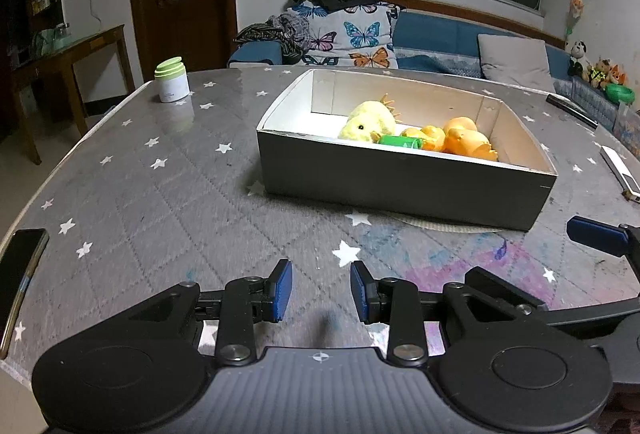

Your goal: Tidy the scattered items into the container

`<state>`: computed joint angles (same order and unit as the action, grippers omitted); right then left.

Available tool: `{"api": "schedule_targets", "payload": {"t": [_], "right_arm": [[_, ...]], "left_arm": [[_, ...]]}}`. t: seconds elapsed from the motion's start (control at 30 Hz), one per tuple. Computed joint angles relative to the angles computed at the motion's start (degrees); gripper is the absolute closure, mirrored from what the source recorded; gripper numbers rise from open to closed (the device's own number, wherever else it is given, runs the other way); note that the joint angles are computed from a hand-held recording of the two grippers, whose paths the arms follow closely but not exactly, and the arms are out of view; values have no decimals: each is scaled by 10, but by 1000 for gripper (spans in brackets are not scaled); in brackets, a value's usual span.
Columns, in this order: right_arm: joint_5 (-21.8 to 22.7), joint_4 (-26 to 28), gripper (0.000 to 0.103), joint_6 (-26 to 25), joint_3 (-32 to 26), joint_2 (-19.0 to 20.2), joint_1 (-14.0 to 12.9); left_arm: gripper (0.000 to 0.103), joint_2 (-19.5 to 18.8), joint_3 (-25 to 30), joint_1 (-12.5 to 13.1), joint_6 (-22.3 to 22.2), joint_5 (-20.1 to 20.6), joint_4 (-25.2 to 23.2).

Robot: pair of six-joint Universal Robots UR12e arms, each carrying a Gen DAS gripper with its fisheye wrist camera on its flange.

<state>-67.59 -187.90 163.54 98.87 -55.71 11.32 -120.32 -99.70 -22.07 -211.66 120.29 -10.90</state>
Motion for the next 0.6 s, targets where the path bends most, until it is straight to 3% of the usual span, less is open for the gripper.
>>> {"api": "schedule_targets", "payload": {"t": [0.6], "right_arm": [[-22,47,0,38,-39,15,7]], "left_arm": [[69,-13,26,16,17,-12,-39]]}}
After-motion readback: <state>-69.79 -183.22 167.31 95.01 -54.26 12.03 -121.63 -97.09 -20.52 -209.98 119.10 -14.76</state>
